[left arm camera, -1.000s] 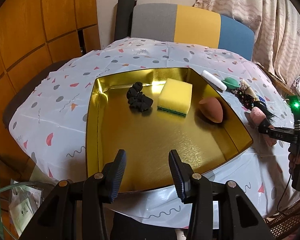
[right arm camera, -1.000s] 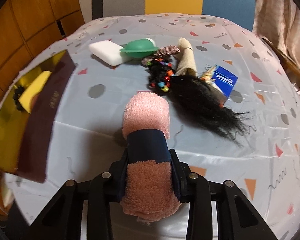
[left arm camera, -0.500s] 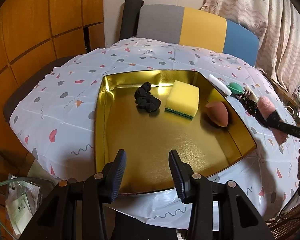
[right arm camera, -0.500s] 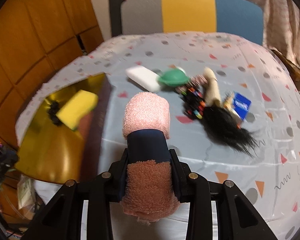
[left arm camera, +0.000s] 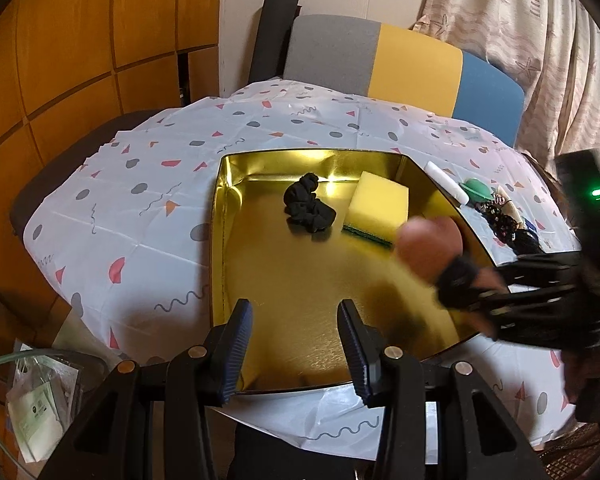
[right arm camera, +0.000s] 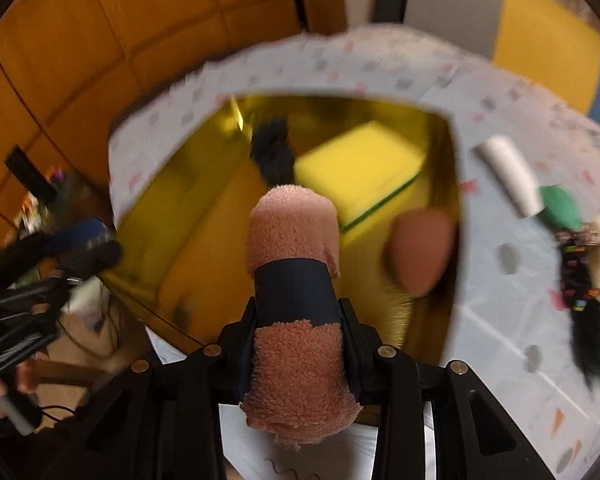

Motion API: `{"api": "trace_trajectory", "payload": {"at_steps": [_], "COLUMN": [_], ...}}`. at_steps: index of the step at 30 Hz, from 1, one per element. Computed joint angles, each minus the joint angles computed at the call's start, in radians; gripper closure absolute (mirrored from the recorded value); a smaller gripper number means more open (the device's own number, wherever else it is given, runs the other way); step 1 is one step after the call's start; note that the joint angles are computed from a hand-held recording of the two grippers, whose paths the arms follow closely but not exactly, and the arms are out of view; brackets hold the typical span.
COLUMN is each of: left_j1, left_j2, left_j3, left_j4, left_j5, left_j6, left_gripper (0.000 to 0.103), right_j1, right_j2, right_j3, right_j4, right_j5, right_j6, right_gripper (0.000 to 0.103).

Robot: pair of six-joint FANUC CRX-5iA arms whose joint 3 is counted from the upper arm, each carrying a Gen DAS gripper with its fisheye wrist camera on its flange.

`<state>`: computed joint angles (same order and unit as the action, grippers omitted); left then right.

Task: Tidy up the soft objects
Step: 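Lower the pink towel roll into the gold tray and open the right tool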

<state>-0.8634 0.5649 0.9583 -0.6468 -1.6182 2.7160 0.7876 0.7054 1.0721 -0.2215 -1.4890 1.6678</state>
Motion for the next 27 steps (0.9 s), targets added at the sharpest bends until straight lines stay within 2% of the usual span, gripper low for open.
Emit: {"api": "trace_trajectory", "payload": {"at_steps": [4, 6, 8, 10, 11, 17, 27], "left_j1": [-0.005, -0.007, -0.006, -0.005, -0.005, -0.007, -0.019], "left_j2": [0.002, 0.002, 0.002, 0.003, 0.004, 0.017, 0.066], "left_j3": [0.009, 0.01, 0.01, 0.011, 0.013, 0.033, 0.117], "left_j4": [-0.019, -0.024, -0.024, -0.022, -0.021, -0.019, -0.031], "left_j5": [-0.019, -0.023, -0.024, -0.022, -0.023, -0.031, -0.064], "left_j6": [-0.003, -0.002, -0.004, -0.008, -0.011, -0.029, -0.086], "left_gripper": [0.059, 0.059, 0.059, 0.059, 0.059, 0.059, 0.058], "right_j1": [0.031, 0.041, 0.036, 0.023, 0.019, 0.009, -0.017], "right_j2": [0.109, 0.118, 0.123, 0.111, 0.096, -0.053, -0.197], "right_j3": [0.107, 0.092, 0.095, 0.087, 0.068, -0.143, -0.338], "right_j4": [0.132, 0.198, 0.199, 0.162, 0.147, 0.098, 0.101], "right_j5": [-0.034, 0.002, 0.013, 0.022, 0.036, 0.198, 0.369], "right_j6": [-0.041, -0.057, -0.069, -0.08, -0.085, -0.097, -0.138], "right_gripper": [0.066, 0.062, 0.062, 0.056, 0.049, 0.032, 0.029]}}
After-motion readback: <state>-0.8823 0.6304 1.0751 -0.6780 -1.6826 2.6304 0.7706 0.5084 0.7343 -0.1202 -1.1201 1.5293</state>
